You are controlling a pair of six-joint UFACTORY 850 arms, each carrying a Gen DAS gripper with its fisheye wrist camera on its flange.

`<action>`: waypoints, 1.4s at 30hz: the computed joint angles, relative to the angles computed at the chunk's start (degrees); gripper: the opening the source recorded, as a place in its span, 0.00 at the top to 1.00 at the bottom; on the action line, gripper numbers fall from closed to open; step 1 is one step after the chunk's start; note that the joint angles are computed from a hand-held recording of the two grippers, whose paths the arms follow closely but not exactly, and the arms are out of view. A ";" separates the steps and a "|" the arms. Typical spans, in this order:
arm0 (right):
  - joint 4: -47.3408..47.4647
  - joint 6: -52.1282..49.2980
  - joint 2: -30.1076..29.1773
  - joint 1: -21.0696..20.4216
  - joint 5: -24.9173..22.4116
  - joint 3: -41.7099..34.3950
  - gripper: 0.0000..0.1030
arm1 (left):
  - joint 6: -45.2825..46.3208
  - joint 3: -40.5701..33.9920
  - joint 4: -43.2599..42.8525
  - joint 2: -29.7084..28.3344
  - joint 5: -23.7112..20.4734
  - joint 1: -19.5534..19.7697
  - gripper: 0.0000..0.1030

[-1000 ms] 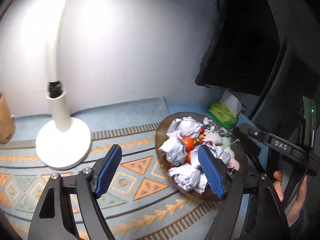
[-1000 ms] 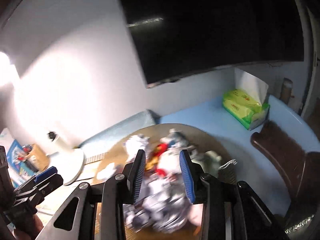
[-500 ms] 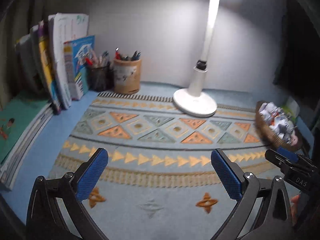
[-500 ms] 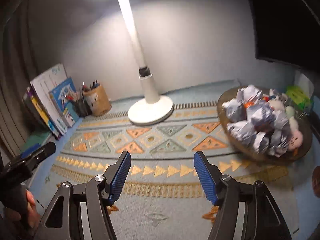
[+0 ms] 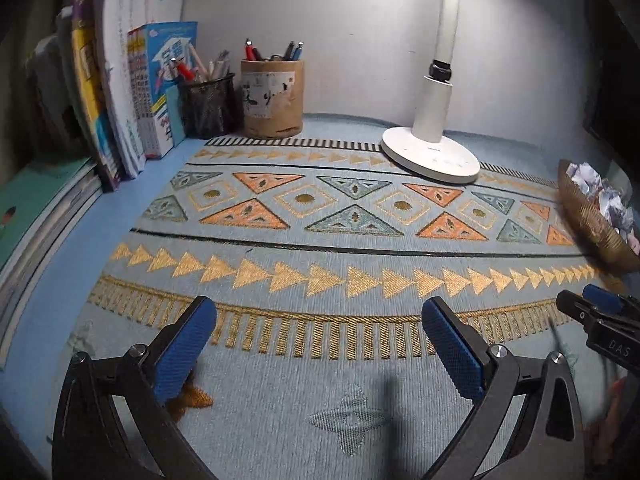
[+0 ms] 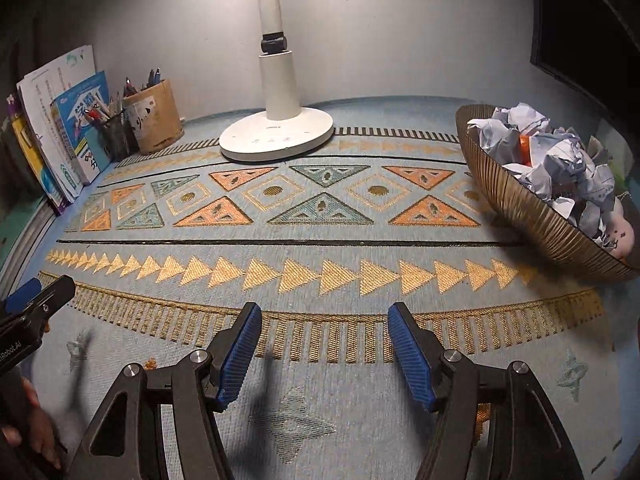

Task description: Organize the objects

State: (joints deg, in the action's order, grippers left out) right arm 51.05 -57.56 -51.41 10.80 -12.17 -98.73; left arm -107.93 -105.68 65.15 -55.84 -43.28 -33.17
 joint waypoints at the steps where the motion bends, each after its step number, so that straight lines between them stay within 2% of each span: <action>1: -3.53 4.24 -0.52 -0.08 -0.54 -0.77 0.38 | 3.85 -1.42 -1.82 -0.78 0.72 0.44 0.01; 6: -11.26 13.18 -2.19 -0.25 -3.50 -3.33 0.38 | 16.50 -7.03 -11.91 -4.18 2.44 1.80 0.01; 8: -11.51 13.12 -2.05 -0.10 -2.81 -3.03 0.38 | 18.31 -7.68 -13.66 -4.63 2.72 1.97 0.01; 11: -17.39 18.15 -1.93 0.50 -1.54 -2.73 0.38 | 22.12 -8.57 -19.33 -5.33 3.89 2.90 0.01; 17: -19.91 20.39 -2.01 0.66 -1.23 -2.77 0.36 | 22.02 -8.76 -19.62 -5.53 3.50 2.87 0.00; 20: -20.79 20.76 -2.10 0.79 -1.44 -2.83 0.32 | 22.15 -8.66 -19.60 -5.45 3.61 2.94 0.00; 26: -29.82 29.03 -2.67 1.35 -1.45 -3.59 0.18 | 19.32 -8.21 -17.73 -5.36 2.81 2.61 0.00; 28: -32.02 32.43 -3.28 1.11 -2.48 -4.62 0.10 | 19.26 -8.06 -17.73 -5.26 3.01 2.68 0.00; 30: -31.21 31.19 -3.61 1.11 -3.40 -5.14 0.04 | 19.45 -8.27 -17.85 -5.35 2.88 2.68 0.00; 31: -33.96 33.20 -3.95 1.38 -4.08 -5.70 0.00 | 19.50 -8.39 -17.90 -5.42 2.82 2.67 0.00; 42: -33.94 33.19 -3.95 1.41 -3.92 -5.72 0.00 | 19.44 -8.20 -17.81 -5.31 3.00 2.71 0.00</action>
